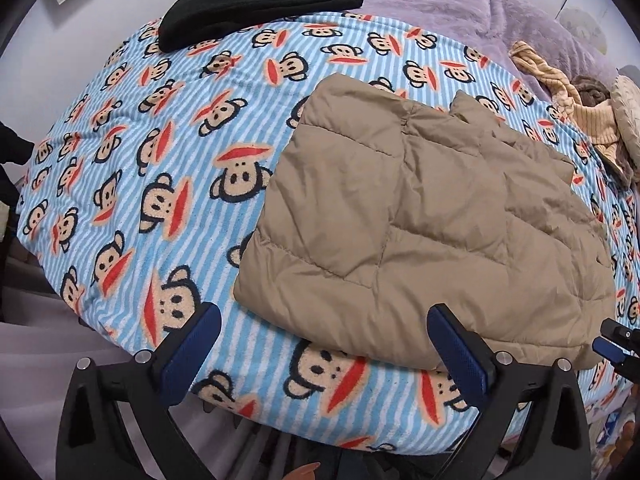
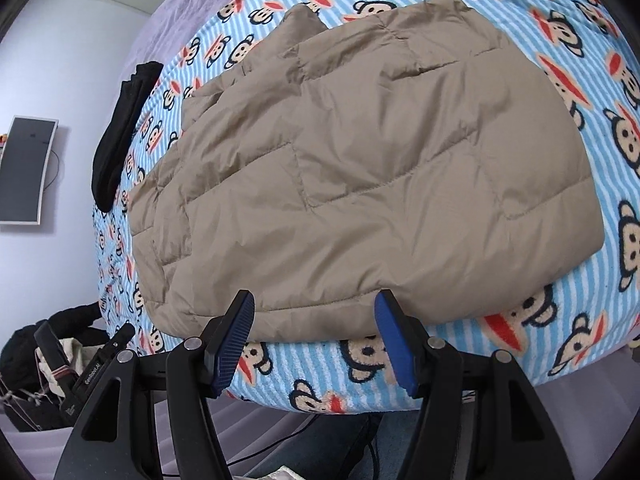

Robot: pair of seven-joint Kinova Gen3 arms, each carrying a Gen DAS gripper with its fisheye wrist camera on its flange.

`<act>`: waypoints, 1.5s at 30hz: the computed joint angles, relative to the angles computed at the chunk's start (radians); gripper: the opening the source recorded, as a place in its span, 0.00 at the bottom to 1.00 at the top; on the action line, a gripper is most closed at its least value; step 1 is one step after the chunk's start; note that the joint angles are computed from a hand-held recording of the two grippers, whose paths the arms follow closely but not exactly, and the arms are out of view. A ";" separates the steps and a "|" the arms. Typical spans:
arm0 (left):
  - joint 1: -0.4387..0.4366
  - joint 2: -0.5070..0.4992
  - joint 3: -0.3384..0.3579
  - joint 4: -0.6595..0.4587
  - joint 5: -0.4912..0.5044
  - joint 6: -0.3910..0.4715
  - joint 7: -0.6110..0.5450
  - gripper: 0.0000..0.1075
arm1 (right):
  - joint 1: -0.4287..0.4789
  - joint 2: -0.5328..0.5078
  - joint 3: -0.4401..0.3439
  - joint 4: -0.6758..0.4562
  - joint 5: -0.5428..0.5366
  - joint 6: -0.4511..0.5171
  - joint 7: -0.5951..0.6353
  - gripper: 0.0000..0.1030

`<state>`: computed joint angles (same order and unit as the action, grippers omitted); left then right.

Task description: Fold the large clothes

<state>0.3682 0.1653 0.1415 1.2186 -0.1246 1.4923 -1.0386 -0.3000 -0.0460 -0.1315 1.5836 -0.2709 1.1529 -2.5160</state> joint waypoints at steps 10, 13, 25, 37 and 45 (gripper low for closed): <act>0.064 0.049 0.006 -0.077 -0.048 0.051 0.059 0.96 | 0.042 0.045 0.037 -0.052 -0.082 0.025 0.177 0.85; 0.054 0.057 0.002 -0.075 -0.026 0.041 0.029 0.96 | 0.047 0.067 0.035 -0.074 -0.084 0.039 0.202 0.86; -0.078 0.146 -0.032 -0.085 0.077 0.006 -0.227 0.96 | -0.028 0.151 -0.002 -0.149 -0.003 0.019 0.030 0.87; -0.175 0.221 -0.048 -0.105 0.176 -0.015 -0.393 0.96 | -0.135 0.305 0.005 -0.319 0.122 0.076 -0.155 0.87; -0.285 0.277 -0.033 -0.150 0.293 -0.068 -0.564 0.96 | -0.172 0.349 0.016 -0.377 0.184 0.113 -0.195 0.86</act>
<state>0.0836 0.4425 0.1089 1.0685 0.1684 1.4238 -1.6025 -0.4716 0.3034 -0.1152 1.2067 -0.0872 1.2661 -2.7108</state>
